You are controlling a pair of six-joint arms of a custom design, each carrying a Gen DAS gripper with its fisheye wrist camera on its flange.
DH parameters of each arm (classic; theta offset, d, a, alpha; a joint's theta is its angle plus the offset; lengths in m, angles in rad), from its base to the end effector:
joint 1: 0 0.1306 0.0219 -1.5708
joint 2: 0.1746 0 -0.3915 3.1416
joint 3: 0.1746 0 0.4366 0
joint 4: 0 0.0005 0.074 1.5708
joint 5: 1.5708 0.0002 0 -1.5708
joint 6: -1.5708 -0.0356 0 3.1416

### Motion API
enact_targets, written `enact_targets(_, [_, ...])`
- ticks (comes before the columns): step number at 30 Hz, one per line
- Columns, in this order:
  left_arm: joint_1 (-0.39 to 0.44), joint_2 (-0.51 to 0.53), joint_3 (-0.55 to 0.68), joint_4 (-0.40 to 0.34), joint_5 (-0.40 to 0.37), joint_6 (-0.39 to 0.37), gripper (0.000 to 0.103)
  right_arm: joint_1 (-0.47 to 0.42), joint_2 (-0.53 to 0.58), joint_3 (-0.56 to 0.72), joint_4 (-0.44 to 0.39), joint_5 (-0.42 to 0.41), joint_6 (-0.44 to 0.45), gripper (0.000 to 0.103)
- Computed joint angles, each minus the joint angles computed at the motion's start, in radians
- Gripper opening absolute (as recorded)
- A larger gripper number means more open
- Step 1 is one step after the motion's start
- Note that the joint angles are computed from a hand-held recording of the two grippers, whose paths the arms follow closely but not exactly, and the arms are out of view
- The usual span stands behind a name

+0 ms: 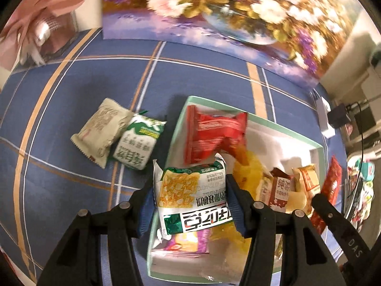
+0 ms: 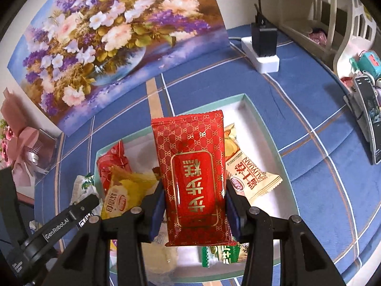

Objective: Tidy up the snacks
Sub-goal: 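Open both tools to drop the corn packet and red packet into the tray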

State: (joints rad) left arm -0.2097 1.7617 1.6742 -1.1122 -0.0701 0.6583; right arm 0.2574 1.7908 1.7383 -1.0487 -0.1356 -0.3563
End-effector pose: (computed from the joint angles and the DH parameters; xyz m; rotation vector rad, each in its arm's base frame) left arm 0.6228 -0.1305 0.3560 -0.6345 2.6994 -0.1307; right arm 0.6349 0.1716 0.3716 0.0900 2.7093 0.3713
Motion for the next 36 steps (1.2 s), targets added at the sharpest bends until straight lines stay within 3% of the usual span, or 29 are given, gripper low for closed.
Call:
enact_targets(14, [-0.052, 0.061, 0.053, -0.019, -0.005, -0.060, 0.057, -0.008, 0.035, 0.022, -0.045, -0.021, 0.016, 0.050])
enact_targets(23, [-0.043, 0.017, 0.021, -0.007, 0.031, -0.007, 0.062, -0.011, 0.035, 0.030, -0.061, -0.033, 0.008, 0.050])
enact_targets(26, [-0.042, 0.000, 0.013, -0.007, 0.027, 0.003, 0.063, -0.011, 0.036, 0.038, -0.068, -0.023, 0.014, 0.056])
enact_targets(36, [-0.021, -0.040, -0.005, -0.017, 0.018, 0.054, 0.063, 0.003, 0.011, 0.043, -0.060, -0.010, 0.049, 0.061])
